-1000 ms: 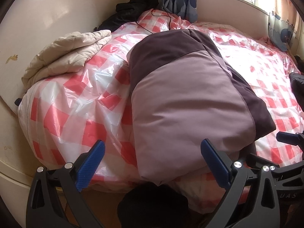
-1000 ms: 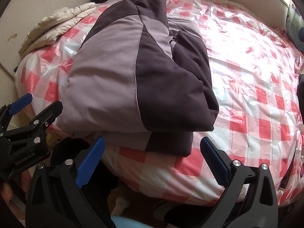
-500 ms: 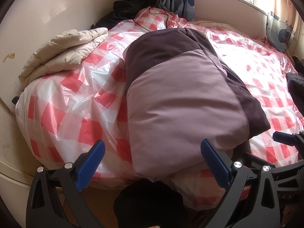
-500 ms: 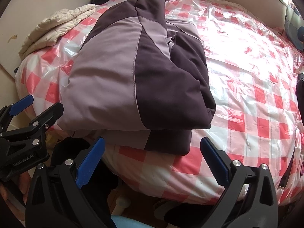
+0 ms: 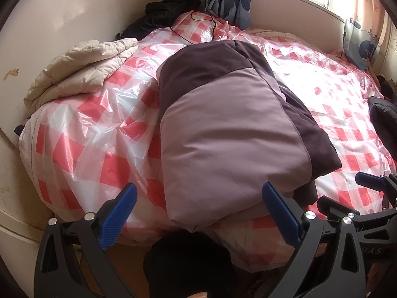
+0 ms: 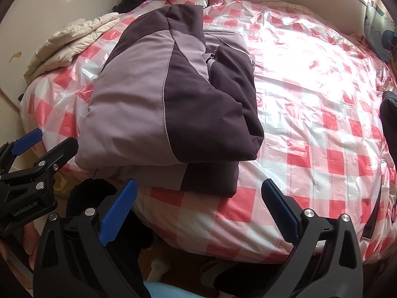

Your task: Fold large clothes

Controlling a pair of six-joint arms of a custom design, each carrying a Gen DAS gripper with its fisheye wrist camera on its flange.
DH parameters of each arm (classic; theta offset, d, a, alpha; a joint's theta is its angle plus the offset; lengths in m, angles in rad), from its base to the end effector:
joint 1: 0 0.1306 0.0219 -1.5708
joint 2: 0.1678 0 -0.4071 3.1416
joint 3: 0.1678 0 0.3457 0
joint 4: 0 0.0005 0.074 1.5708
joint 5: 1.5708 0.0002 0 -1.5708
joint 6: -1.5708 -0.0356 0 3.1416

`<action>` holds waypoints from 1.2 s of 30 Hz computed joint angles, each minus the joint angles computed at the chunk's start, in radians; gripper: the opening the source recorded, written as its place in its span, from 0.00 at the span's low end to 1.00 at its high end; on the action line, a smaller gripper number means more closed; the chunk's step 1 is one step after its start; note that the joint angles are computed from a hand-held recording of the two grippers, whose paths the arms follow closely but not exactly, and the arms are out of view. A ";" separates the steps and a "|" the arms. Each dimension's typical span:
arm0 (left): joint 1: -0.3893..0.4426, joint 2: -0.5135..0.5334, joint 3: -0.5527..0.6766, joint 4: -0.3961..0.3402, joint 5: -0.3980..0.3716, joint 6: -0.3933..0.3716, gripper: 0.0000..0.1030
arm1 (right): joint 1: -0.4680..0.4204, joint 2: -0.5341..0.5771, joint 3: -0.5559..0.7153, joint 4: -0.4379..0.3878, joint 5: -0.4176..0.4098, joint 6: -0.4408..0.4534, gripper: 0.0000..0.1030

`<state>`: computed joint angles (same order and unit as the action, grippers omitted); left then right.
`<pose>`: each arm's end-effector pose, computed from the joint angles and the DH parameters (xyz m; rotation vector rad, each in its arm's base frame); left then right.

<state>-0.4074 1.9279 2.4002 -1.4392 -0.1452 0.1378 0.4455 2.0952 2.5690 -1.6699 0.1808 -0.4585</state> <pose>0.5487 -0.2317 0.5501 0.2824 2.5071 -0.0349 0.5706 0.2648 0.5002 0.0646 2.7267 0.0034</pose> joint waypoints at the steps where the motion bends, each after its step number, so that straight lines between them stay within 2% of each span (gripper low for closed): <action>1: 0.000 -0.001 -0.001 0.001 -0.001 -0.001 0.94 | 0.001 -0.002 -0.001 0.000 0.001 -0.001 0.94; 13: -0.005 -0.040 -0.037 0.005 0.003 -0.002 0.94 | 0.015 -0.041 -0.043 0.016 0.019 -0.008 0.94; 19: 0.000 -0.047 -0.038 -0.016 0.052 0.020 0.94 | 0.021 -0.063 -0.078 0.029 0.026 -0.015 0.94; 26: -0.009 -0.067 -0.063 -0.022 0.049 0.021 0.94 | 0.023 -0.102 -0.140 0.052 0.031 -0.026 0.94; 36: -0.002 -0.079 -0.072 -0.039 0.087 0.034 0.94 | 0.030 -0.119 -0.163 0.059 0.036 -0.033 0.94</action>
